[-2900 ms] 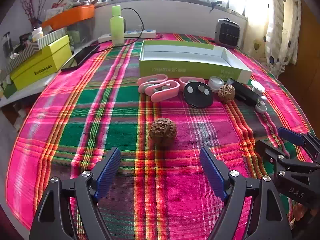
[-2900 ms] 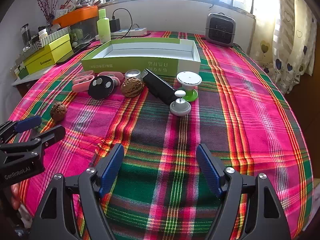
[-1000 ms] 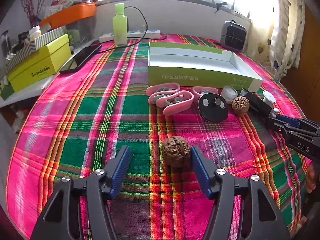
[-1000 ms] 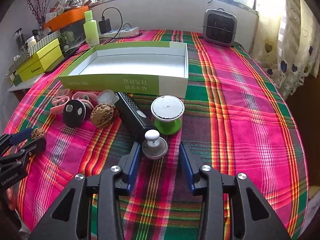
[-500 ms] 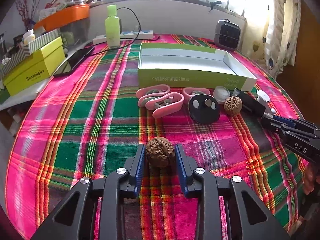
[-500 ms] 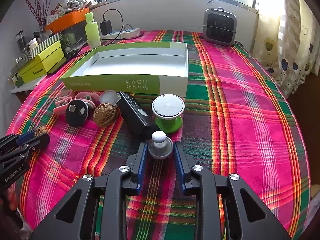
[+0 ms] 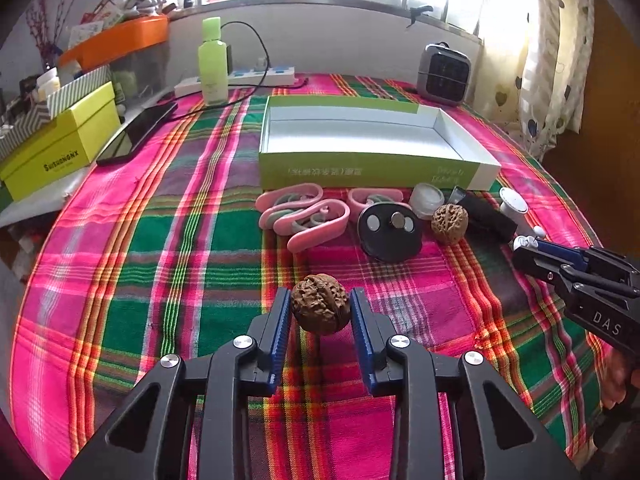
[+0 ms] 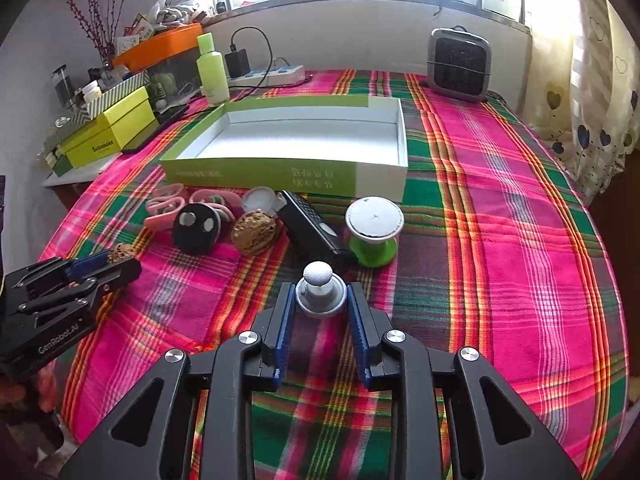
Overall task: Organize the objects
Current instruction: 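Carry the walnut in the left gripper and the white knob in the right gripper into the box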
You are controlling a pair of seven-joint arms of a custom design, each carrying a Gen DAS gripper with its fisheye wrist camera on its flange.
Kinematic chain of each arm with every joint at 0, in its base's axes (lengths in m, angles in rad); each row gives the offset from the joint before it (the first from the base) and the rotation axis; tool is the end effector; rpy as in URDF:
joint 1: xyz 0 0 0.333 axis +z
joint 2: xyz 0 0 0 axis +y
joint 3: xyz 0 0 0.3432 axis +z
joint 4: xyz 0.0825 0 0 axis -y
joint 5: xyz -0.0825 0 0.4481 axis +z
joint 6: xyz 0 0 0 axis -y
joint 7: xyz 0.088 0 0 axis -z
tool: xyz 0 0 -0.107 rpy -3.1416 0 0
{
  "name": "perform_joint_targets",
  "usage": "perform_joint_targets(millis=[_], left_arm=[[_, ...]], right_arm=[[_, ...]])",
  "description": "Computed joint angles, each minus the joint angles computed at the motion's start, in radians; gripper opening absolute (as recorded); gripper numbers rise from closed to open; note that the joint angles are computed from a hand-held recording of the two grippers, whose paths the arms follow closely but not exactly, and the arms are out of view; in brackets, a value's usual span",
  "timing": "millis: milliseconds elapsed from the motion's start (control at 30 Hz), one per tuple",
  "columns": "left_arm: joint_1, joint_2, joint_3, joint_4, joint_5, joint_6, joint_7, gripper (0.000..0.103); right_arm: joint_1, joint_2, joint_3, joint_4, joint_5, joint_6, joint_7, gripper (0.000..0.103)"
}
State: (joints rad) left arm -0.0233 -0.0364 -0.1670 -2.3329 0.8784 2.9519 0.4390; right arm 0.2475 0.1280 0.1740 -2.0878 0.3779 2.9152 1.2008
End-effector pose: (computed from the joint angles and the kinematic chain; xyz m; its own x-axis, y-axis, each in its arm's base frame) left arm 0.5589 -0.1599 0.3936 0.1013 -0.9930 0.0606 -0.7347 -0.1157 -0.6685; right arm 0.6189 0.2491 0.4314 0.4561 -0.8860 -0.0839 -0.6939 -0.2950 -0.6569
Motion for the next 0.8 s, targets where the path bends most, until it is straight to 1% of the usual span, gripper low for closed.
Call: perform_joint_targets(millis=[167, 433, 567, 733, 800], left_arm=[[0.001, 0.003, 0.003, 0.017, -0.016, 0.015, 0.028, 0.028], [-0.009, 0.039, 0.022, 0.073, -0.066, 0.044, 0.089, 0.028], [-0.026, 0.071, 0.039, 0.109, -0.166, 0.053, 0.187, 0.028], [-0.058, 0.116, 0.079, 0.171, -0.199, 0.042, 0.217, 0.028], [-0.062, 0.138, 0.083, 0.194, -0.268, 0.045, 0.281, 0.028]], right_arm=[[-0.006, -0.005, 0.018, 0.009, 0.062, 0.004, -0.061, 0.027], [-0.004, 0.024, 0.020, 0.065, 0.081, -0.009, -0.074, 0.027], [-0.009, 0.050, 0.026, 0.108, 0.076, -0.020, -0.076, 0.027], [-0.018, 0.102, 0.034, 0.187, 0.043, -0.046, -0.048, 0.027], [-0.019, 0.121, 0.035, 0.215, 0.021, -0.055, -0.034, 0.027]])
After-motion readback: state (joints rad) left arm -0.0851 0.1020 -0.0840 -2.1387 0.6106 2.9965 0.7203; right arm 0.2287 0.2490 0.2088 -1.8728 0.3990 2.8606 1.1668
